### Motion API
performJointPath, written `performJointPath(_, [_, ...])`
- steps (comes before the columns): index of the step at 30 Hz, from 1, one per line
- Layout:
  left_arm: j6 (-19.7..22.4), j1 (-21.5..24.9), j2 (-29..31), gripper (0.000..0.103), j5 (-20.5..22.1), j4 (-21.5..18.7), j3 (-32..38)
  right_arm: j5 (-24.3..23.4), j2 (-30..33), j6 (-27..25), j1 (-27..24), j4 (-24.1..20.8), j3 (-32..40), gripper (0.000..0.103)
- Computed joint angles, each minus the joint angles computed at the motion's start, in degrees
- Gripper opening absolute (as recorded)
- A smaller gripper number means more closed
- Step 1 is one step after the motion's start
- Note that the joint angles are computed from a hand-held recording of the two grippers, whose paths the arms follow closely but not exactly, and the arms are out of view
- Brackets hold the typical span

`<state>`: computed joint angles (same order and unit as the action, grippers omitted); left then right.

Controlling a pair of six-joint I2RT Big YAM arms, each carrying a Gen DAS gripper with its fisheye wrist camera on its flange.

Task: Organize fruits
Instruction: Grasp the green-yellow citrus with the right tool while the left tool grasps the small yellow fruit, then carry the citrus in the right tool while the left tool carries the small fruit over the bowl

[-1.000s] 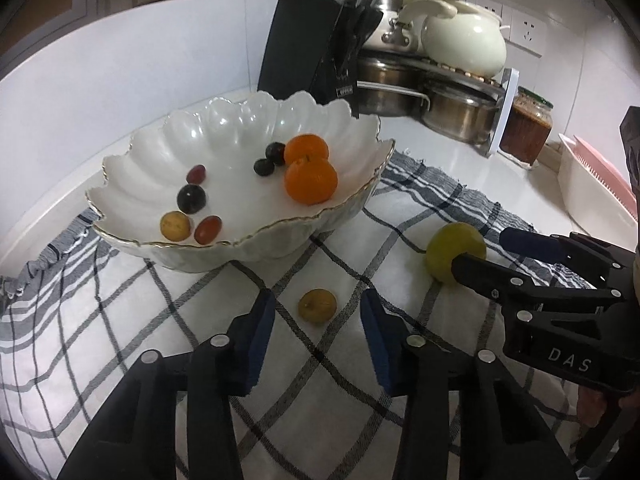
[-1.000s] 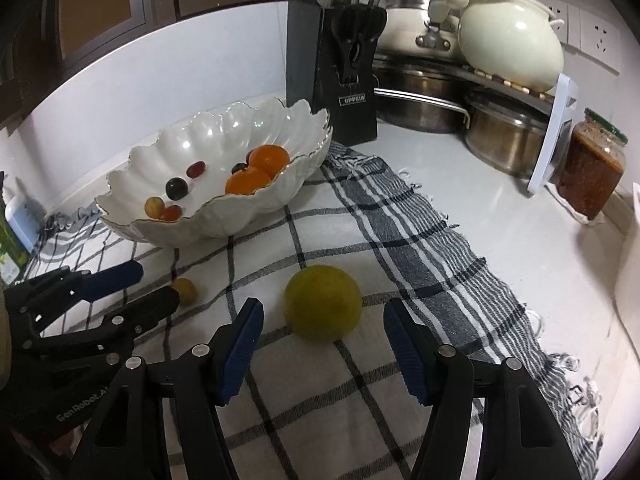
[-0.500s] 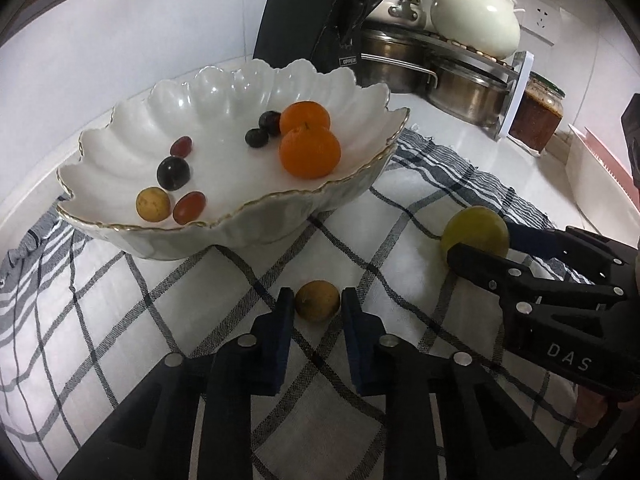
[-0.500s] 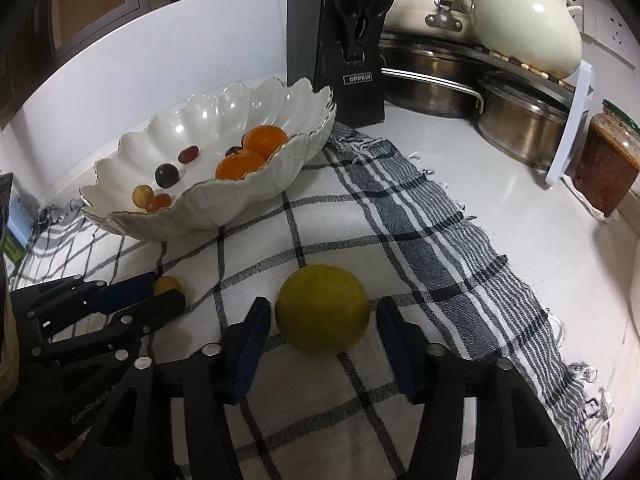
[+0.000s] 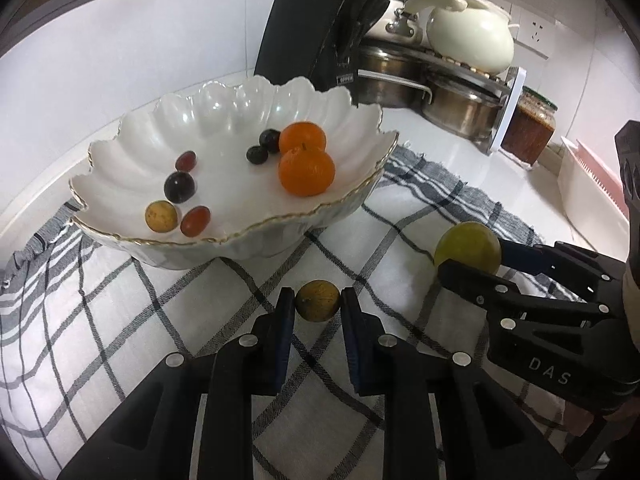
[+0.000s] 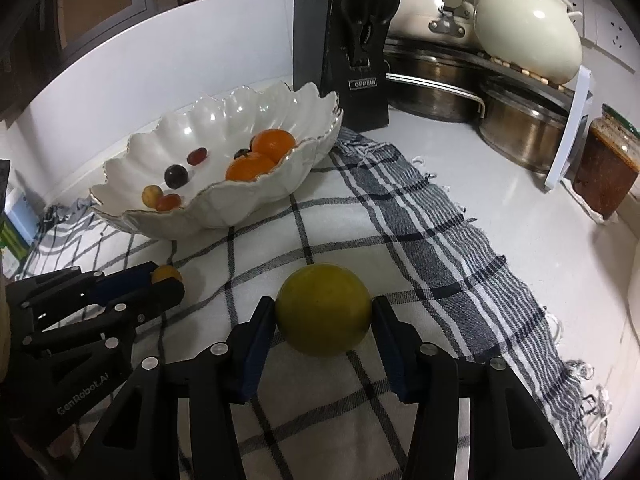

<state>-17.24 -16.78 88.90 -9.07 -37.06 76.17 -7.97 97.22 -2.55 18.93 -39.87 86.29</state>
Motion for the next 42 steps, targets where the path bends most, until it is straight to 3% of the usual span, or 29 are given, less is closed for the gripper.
performJointPath(25, [-1.4,-0.5,-11.0,0.024,-7.9,2.0,-3.0,-0.8,-9.1,-0.8,2.6,5.3,-2.7,0.050])
performJointPath(42, [1.9,3.5,-9.9,0.024,-10.2,3.1,2.2,-2.6,-3.9,-0.1,4.4,6.9,6.1,0.050])
